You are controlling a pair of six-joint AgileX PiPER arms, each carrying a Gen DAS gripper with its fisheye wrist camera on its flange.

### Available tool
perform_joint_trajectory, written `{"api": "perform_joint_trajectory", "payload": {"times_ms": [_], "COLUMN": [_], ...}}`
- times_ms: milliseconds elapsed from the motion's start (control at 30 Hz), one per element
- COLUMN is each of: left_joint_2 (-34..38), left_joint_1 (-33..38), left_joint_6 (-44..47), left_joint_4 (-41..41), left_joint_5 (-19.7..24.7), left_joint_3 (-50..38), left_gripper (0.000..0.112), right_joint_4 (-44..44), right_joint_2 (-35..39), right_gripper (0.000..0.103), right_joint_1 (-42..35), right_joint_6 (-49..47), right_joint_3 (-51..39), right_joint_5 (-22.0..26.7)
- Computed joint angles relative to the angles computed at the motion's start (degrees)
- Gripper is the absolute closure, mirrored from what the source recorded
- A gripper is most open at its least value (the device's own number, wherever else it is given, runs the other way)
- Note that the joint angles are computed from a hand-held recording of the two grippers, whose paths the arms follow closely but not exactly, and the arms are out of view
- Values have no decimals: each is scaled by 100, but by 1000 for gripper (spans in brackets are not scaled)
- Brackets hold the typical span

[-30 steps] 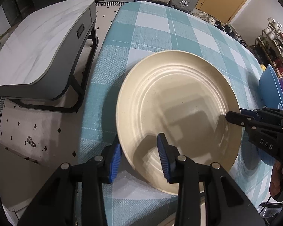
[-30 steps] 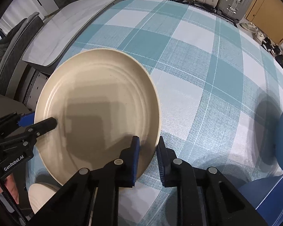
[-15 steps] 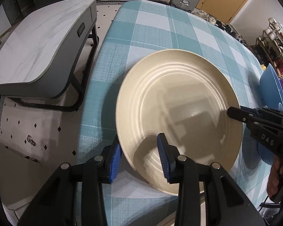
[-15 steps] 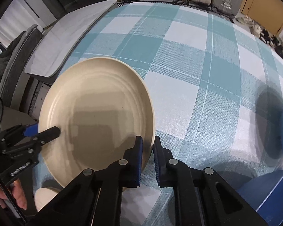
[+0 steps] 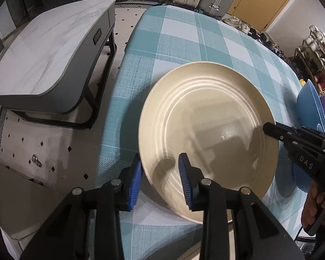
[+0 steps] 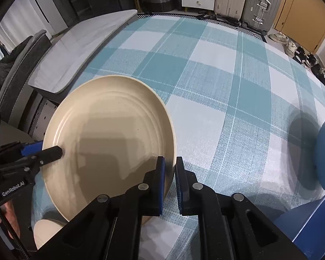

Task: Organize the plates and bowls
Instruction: 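Lift the cream plate with both grippers and lower it onto the stacked plates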

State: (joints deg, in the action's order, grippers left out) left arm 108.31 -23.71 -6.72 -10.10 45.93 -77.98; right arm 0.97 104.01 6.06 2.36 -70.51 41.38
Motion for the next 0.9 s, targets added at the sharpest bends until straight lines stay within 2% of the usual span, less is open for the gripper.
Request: {"api": "perform_joint_trajectory", "payload": {"times_ms": [267,567,767,900], "left_joint_2": [-230,-562,-1036,-1341], "left_joint_1": [-37,-102,-226,-219], "left_joint_6": [-84,-187,-409,-461], "left_joint_4": [95,176,396,247], "left_joint_5": [104,294,245,165], "left_joint_3": [10,43,412,795], "left_gripper": [81,81,81,81], "right_joint_4": [376,272,384,399], "right_joint_2": [-192,-556,-991,-1364], "right_gripper": [96,96,96,96], "right_joint_1": [-105,-26,34,145], "right_joint_6": [-194,-39,-115,-55], "right_joint_3": [-80,-139,89,412], "right_joint_5": [114,347,392,306]}}
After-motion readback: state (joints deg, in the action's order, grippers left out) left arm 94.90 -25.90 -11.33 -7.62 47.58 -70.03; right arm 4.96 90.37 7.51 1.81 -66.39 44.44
